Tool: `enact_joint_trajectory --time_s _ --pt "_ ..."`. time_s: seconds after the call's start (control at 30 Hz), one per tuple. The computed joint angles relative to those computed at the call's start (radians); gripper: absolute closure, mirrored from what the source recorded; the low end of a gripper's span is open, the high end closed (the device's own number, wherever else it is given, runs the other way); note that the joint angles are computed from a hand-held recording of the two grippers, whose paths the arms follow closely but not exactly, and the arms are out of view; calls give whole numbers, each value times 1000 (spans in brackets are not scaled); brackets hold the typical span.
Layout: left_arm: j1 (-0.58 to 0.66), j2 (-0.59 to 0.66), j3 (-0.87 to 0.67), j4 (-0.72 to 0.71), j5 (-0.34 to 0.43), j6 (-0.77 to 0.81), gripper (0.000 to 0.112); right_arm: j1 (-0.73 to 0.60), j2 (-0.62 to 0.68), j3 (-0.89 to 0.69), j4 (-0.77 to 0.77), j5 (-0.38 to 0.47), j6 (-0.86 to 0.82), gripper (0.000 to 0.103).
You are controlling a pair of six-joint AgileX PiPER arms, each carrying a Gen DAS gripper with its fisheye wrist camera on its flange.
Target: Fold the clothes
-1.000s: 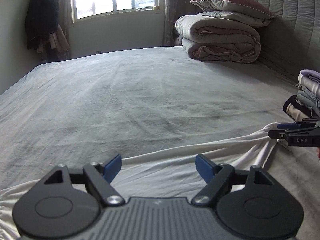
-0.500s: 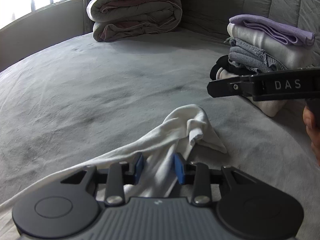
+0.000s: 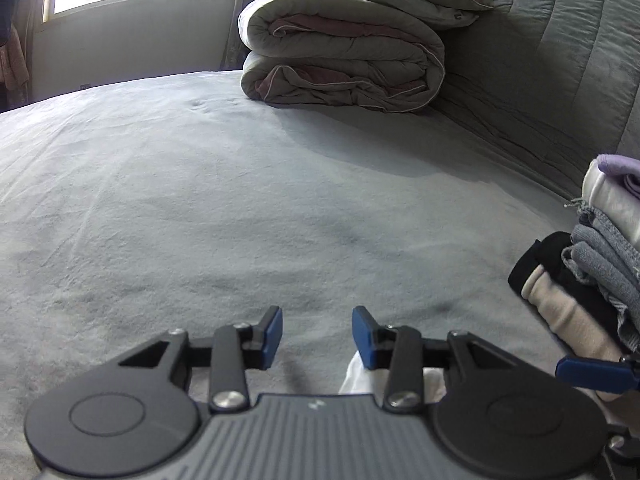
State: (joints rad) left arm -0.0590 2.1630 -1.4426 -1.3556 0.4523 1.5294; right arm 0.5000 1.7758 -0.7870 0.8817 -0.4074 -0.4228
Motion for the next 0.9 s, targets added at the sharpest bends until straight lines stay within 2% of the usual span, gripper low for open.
enact_joint_trajectory --time_s 0.17,0.27,0.37,0.43,0.5,0.57,0.6,0.67,0.8,0.83,0.9 --pt "41 -22 0 38 55 -2 66 -2 56 -28 -145 37 70 45" --pt "64 -33 1 86 80 -3 66 34 92 -42 -124 -9 -12 45" --pt "91 -33 -23 165 140 -63 67 71 122 -53 -106 -65 -109 45" --pt "111 -25 -48 200 199 -95 68 85 133 -48 -142 -107 -117 50" --pt "120 -20 -65 222 227 -116 68 94 151 -55 -152 -129 -128 65" --pt "124 -13 -79 234 240 -135 68 99 185 -83 -107 -141 -181 73" --pt "124 -9 -82 235 244 -140 68 100 200 -100 -69 -135 -215 84" --pt "120 -3 -86 236 241 -136 67 95 204 -102 -47 -156 -200 98" --pt "110 14 -104 267 249 -136 66 83 180 -53 20 -302 -64 98" --pt "107 18 -109 282 254 -136 66 74 173 -43 31 -323 -27 98" --pt "100 24 -116 302 258 -132 66 45 166 -31 19 -310 30 98"
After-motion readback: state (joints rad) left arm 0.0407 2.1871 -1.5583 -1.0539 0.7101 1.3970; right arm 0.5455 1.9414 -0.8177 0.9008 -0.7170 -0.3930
